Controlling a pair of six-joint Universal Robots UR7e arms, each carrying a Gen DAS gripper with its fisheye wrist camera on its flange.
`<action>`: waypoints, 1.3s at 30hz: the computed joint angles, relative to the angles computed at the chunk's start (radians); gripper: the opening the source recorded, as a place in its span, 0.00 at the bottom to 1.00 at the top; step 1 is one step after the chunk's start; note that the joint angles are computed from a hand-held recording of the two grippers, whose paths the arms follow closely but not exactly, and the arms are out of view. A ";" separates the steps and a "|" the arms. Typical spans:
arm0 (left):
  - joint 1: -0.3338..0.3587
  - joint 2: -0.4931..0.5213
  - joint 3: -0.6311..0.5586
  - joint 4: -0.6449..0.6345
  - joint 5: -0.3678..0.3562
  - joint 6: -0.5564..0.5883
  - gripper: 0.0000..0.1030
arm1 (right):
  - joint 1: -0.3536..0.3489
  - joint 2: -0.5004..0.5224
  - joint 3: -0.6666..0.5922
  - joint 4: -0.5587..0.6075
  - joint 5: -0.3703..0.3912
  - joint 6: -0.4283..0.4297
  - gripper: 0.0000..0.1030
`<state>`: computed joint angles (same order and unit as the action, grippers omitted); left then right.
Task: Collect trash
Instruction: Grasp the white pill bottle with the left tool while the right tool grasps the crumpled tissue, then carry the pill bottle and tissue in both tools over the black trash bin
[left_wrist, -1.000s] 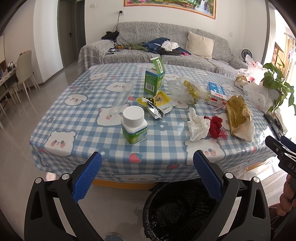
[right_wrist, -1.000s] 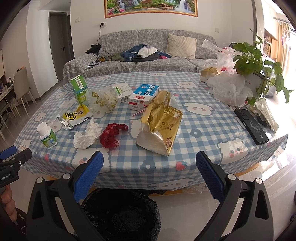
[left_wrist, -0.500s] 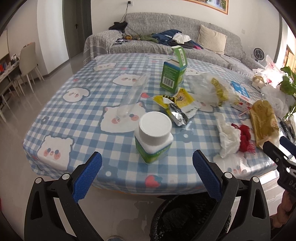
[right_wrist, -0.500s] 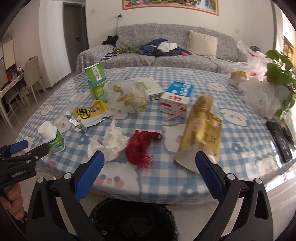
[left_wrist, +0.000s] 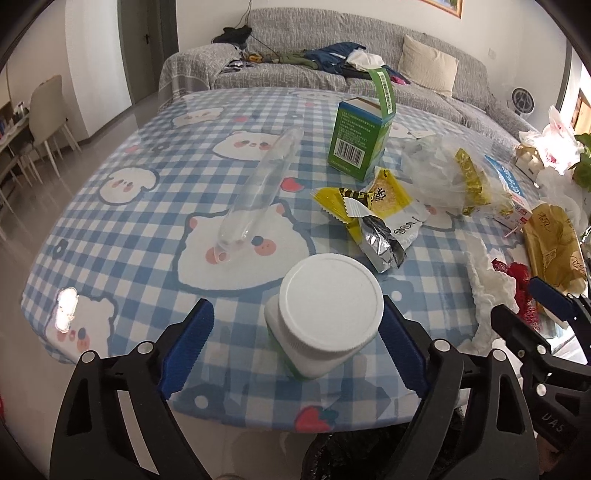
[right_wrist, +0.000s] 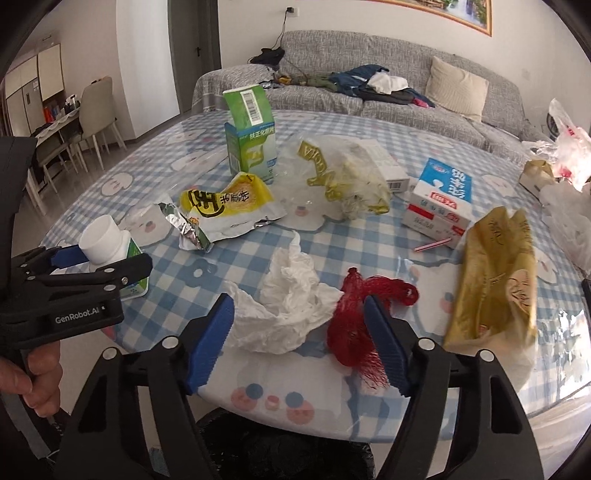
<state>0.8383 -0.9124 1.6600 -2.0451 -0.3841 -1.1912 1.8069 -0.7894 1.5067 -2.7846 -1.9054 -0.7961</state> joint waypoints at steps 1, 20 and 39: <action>0.003 0.003 -0.002 -0.009 -0.003 0.009 0.80 | 0.000 0.005 -0.003 0.007 0.003 -0.003 0.62; 0.021 0.023 -0.015 -0.088 -0.040 0.095 0.49 | -0.005 0.038 -0.041 0.088 0.021 0.025 0.18; -0.032 -0.016 0.033 -0.071 -0.022 0.041 0.48 | 0.002 -0.013 -0.006 0.077 0.048 0.039 0.14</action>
